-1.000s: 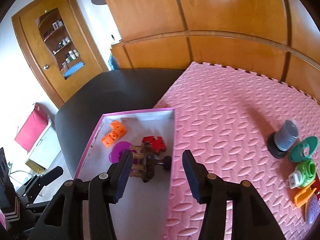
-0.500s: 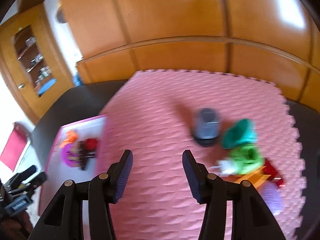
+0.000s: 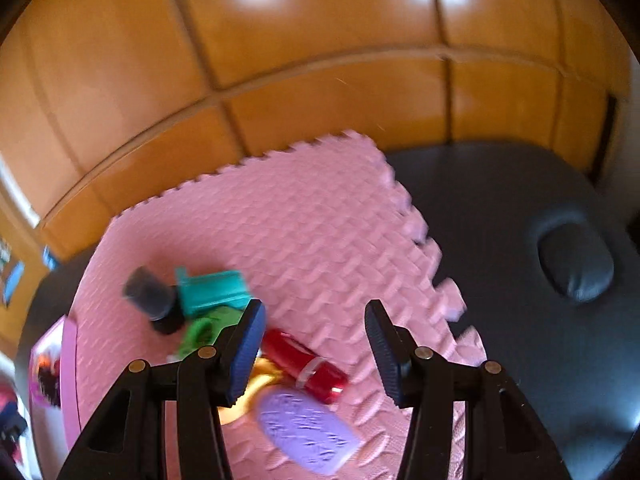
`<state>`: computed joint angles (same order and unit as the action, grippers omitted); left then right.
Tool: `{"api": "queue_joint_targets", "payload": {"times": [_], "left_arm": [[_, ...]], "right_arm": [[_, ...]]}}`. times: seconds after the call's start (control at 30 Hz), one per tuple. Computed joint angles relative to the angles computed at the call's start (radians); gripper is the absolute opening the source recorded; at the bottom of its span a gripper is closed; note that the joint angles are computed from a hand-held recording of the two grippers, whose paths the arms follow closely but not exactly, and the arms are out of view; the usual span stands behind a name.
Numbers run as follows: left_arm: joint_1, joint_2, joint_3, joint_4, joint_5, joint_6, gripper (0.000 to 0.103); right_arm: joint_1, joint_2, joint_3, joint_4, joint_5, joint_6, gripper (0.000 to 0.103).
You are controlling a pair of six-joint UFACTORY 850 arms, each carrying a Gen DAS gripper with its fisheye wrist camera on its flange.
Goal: Organize rigid objects
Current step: 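Reach the left tool to the clear black-based canister and grasp it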
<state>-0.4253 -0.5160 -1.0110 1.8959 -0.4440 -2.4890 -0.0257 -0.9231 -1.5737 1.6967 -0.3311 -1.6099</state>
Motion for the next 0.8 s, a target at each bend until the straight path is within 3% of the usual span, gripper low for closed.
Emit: {"api": "queue_joint_targets", "payload": {"times": [0.13, 0.3, 0.5, 0.8], "left_arm": [[0.0, -0.071, -0.103, -0.072, 0.054, 0.105, 0.078], [-0.006, -0.149, -0.23, -0.114, 0.088, 0.21, 0.077], [-0.007, -0.264, -0.401, -0.294, 0.086, 0.471, 0.077], [0.013, -0.411, -0.623, -0.504, 0.13, 0.739, 0.077]], "right_arm": [[-0.014, 0.01, 0.014, 0.064, -0.036, -0.032, 0.052], [-0.023, 0.017, 0.017, 0.008, -0.066, 0.042, 0.052], [-0.03, -0.005, -0.014, -0.095, -0.105, 0.173, 0.052], [-0.027, -0.023, -0.046, -0.189, -0.142, 0.259, 0.052]]}}
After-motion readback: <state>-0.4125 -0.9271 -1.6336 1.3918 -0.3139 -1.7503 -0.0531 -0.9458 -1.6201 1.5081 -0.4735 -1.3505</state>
